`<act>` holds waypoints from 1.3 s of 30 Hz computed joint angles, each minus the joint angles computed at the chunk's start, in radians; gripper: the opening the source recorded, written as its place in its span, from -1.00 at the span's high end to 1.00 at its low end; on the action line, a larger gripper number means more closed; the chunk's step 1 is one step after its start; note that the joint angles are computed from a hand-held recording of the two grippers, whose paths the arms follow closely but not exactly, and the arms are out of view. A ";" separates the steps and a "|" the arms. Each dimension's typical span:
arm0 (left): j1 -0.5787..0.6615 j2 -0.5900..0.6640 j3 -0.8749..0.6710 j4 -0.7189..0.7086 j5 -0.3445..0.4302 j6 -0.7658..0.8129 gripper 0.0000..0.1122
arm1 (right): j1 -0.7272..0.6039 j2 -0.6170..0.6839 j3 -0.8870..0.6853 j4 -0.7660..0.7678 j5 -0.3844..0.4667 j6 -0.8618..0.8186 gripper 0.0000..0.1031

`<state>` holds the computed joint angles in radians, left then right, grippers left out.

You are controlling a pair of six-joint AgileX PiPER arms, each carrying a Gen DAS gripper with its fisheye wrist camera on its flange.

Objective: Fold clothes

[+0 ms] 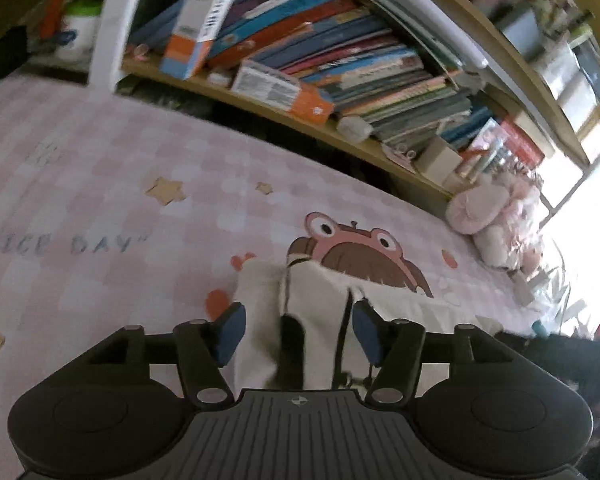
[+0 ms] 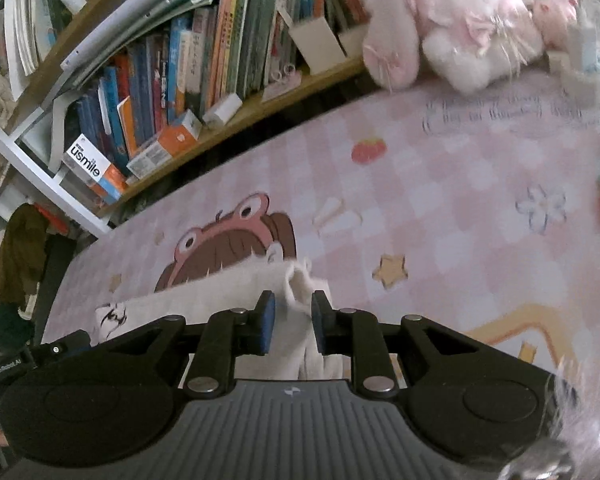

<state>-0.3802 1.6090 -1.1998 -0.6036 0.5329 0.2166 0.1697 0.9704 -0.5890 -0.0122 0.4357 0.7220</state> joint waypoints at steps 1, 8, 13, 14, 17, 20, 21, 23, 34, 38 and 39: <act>-0.007 0.016 -0.017 0.000 0.002 0.012 -0.02 | -0.012 0.022 -0.015 0.020 0.004 -0.033 0.62; -0.047 0.093 -0.126 0.092 0.070 -0.037 0.82 | -0.014 0.167 -0.058 0.044 -0.004 -0.083 0.87; -0.050 -0.028 -0.091 0.031 0.049 -0.060 0.86 | 0.004 0.179 -0.061 0.007 -0.004 -0.082 0.88; -0.035 -0.024 -0.090 -0.004 0.054 -0.045 0.86 | -0.003 0.179 -0.059 0.026 -0.007 -0.102 0.88; 0.000 0.056 -0.120 0.006 0.092 -0.098 0.85 | -0.017 0.182 -0.047 0.082 -0.031 -0.144 0.87; 0.048 0.111 -0.095 -0.094 0.091 -0.110 0.80 | -0.012 0.187 -0.053 0.093 -0.032 -0.151 0.87; 0.058 0.103 -0.068 -0.149 0.073 -0.091 0.74 | -0.011 0.188 -0.054 0.090 -0.030 -0.147 0.87; 0.070 0.078 -0.022 -0.218 0.042 -0.056 0.73 | -0.016 0.187 -0.054 0.103 -0.030 -0.155 0.88; 0.089 -0.085 0.076 0.006 0.049 -0.245 -0.49 | -0.135 0.036 0.019 0.383 0.033 -0.338 -0.08; 0.086 -0.096 0.122 -0.023 0.072 -0.250 -0.49 | -0.212 -0.029 0.045 0.536 0.125 -0.471 -0.30; 0.082 -0.092 0.127 -0.031 0.072 -0.244 -0.49 | -0.227 -0.035 0.050 0.569 0.147 -0.502 -0.30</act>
